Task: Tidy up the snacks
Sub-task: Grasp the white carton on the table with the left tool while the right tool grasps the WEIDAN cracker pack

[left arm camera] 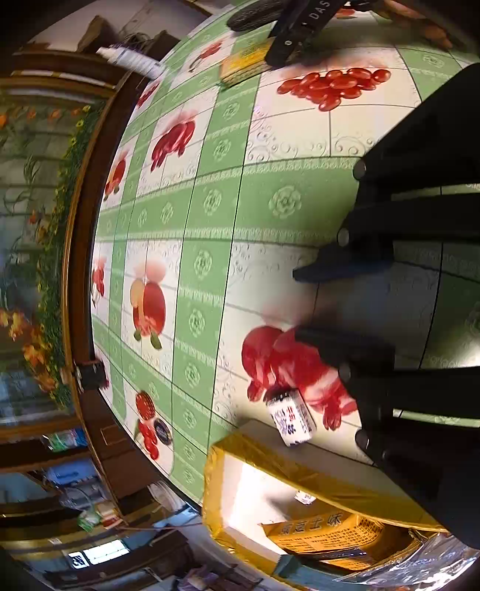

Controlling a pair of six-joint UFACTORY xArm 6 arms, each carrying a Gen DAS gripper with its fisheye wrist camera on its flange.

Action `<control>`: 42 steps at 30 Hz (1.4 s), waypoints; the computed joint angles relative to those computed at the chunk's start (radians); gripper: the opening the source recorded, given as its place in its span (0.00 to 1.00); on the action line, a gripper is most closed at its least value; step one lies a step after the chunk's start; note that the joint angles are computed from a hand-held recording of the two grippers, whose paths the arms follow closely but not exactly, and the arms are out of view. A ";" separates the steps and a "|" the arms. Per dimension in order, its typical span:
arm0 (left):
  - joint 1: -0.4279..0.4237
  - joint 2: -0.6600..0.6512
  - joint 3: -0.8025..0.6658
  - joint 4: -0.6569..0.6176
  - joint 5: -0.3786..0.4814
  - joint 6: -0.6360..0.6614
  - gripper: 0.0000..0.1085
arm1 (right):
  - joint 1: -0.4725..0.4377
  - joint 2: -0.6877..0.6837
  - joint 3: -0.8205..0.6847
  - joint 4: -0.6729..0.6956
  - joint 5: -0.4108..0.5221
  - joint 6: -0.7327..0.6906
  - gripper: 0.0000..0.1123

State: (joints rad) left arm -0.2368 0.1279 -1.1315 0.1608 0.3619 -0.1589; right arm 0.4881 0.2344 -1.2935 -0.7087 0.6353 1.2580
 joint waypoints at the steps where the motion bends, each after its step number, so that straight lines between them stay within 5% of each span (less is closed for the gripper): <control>1: -0.003 -0.002 0.002 0.012 0.001 -0.003 0.14 | 0.001 -0.002 0.003 0.001 -0.003 0.000 0.43; 3: 0.000 -0.011 0.008 0.055 0.005 -0.047 0.14 | 0.003 -0.008 0.011 -0.005 -0.007 0.003 0.43; 5: 0.011 -0.012 -0.004 0.232 0.040 -0.217 0.19 | 0.003 -0.011 0.016 -0.003 -0.012 0.002 0.43; 6: 0.019 -0.009 -0.014 0.293 0.061 -0.281 0.39 | 0.003 -0.013 0.019 -0.002 -0.014 0.001 0.43; 7: 0.026 -0.007 -0.026 0.348 0.090 -0.350 0.70 | 0.002 -0.015 0.021 -0.002 -0.018 0.001 0.43; 9: 0.049 -0.010 -0.027 0.343 0.091 -0.396 0.81 | 0.000 -0.015 0.023 -0.001 -0.025 0.001 0.43; 22: 0.028 0.125 -0.197 0.333 0.167 -0.427 0.82 | -0.010 -0.033 0.058 -0.001 -0.082 0.007 0.43; 26: 0.020 0.158 -0.229 0.235 0.146 -0.314 0.82 | -0.014 -0.049 0.082 -0.009 -0.102 0.030 0.43; 32: -0.008 0.102 -0.135 0.003 0.056 -0.059 0.54 | -0.015 -0.059 0.094 -0.019 -0.108 0.054 0.43; 38: -0.021 0.093 -0.120 -0.100 0.027 0.093 0.27 | -0.014 -0.072 0.111 -0.036 -0.116 0.080 0.43; 42: -0.013 0.071 -0.091 -0.318 0.017 0.310 0.26 | -0.013 -0.095 0.140 -0.070 -0.137 0.123 0.42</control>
